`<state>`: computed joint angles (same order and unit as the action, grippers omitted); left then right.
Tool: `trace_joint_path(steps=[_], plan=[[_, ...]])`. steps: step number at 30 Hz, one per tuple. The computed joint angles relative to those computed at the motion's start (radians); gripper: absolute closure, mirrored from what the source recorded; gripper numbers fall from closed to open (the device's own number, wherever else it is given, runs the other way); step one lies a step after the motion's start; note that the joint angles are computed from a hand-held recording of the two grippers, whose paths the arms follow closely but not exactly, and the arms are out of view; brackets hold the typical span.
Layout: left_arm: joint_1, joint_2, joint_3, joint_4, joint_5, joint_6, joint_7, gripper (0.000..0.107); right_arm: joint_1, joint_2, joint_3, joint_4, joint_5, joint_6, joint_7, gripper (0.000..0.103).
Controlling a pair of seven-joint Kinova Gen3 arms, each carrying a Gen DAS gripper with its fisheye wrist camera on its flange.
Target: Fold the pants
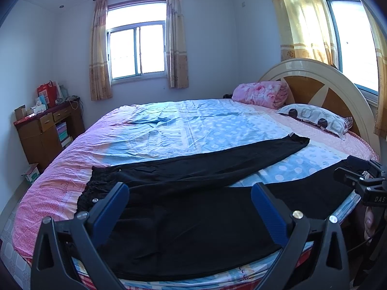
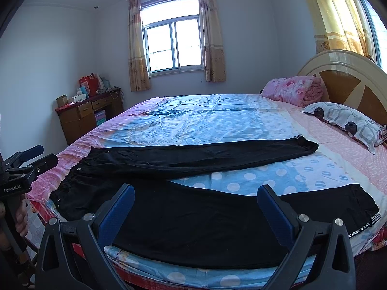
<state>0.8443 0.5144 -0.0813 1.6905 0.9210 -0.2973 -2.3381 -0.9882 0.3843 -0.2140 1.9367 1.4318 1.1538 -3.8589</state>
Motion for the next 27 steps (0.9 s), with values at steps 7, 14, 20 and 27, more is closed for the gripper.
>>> trace_joint_path(steps=[7,14,20,27], plan=[[0.003,-0.001,-0.005,-0.002,0.020,0.003,-0.016,0.004,0.002,-0.001,-0.001,0.002,0.000,-0.004,0.000,0.001],[-0.003,0.000,0.003,-0.002,0.022,0.000,-0.020,0.004,0.002,0.003,-0.001,0.001,-0.001,-0.008,-0.002,0.001],[-0.004,0.002,0.005,-0.002,0.028,-0.001,-0.026,0.004,0.002,0.007,0.001,-0.005,-0.006,-0.014,0.006,0.001],[-0.009,0.002,0.011,-0.001,0.033,-0.002,-0.027,0.004,0.004,0.008,0.006,-0.015,-0.017,-0.024,0.020,0.001]])
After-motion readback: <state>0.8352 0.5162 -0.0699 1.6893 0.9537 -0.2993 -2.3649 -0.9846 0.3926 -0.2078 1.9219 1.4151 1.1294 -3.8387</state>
